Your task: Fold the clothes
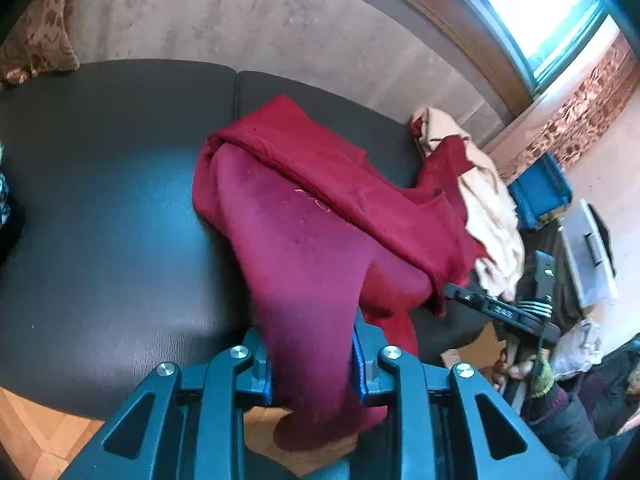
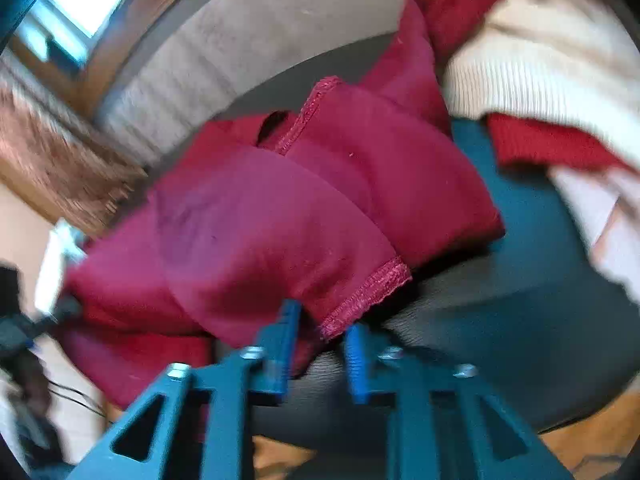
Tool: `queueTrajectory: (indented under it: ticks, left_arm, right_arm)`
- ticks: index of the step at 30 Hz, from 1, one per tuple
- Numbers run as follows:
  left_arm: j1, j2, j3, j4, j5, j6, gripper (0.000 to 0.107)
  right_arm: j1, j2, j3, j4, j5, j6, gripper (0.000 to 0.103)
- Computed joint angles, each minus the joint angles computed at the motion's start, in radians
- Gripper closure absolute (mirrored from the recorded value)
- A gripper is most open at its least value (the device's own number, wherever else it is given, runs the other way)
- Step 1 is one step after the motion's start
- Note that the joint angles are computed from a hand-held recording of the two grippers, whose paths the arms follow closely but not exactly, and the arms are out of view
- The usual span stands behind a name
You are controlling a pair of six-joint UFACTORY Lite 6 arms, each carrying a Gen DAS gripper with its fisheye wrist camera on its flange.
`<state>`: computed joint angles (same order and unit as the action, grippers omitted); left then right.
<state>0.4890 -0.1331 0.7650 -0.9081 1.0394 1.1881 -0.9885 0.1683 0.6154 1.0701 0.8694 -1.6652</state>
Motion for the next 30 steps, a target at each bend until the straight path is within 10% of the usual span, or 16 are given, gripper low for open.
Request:
queueTrajectory:
  ticks: [7,17,21,30]
  left_arm:
    - [0.207,0.113,0.068,-0.109,0.159,0.07,0.076]
    - [0.319,0.181,0.089,-0.173,0.105,0.053,0.076]
    - [0.347,0.219,0.122,-0.182,0.075,0.057,0.076]
    - [0.086,0.333,0.306,-0.225,-0.097,0.032,0.076]
  right_arm:
    - [0.098,-0.024,0.148,0.095,0.33,0.169,0.094]
    - [0.878,0.159,0.793,0.568,0.446,0.494,0.089]
    - [0.977,0.143,0.806,0.574,0.309,0.466,0.003]
    - [0.613,0.096,0.384,0.277,0.036,0.425,0.003]
